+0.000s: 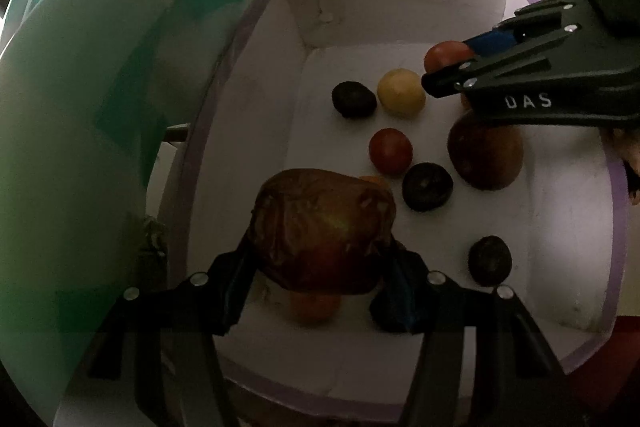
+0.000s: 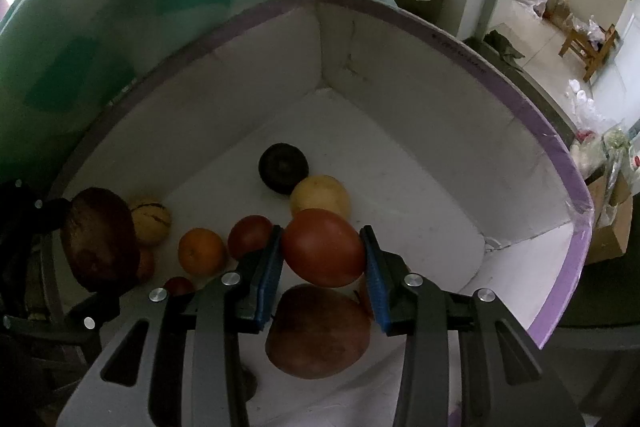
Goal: Organize fruits
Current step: 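Open both tools to drop the tomato and plum into the bin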
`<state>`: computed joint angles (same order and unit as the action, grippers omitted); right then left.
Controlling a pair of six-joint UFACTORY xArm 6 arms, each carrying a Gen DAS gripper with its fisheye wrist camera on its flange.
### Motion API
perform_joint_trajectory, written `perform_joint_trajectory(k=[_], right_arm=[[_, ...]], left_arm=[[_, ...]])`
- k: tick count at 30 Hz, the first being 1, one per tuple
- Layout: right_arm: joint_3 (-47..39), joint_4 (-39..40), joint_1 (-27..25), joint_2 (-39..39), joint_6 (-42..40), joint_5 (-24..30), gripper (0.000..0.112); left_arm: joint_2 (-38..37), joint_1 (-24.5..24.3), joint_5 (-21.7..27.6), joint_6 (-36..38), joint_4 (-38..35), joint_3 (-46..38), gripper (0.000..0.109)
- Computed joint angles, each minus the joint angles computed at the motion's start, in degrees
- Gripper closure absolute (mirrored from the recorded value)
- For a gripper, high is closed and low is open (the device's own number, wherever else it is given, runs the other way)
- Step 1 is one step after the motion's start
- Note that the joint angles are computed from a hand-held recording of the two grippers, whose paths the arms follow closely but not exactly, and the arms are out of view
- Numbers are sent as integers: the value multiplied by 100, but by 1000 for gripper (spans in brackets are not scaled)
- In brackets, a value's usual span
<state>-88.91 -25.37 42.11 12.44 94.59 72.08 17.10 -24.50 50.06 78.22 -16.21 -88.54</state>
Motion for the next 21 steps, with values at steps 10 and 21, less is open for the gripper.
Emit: perform_joint_trajectory(k=[10,21], right_arm=[[39,-105,-7,-43,226,-22,36],[-15,-401,140,-216,621,566,26]], left_arm=[[154,-10,169,-198,153,-160,47],[-246,5,-389,337,-946,135,21]])
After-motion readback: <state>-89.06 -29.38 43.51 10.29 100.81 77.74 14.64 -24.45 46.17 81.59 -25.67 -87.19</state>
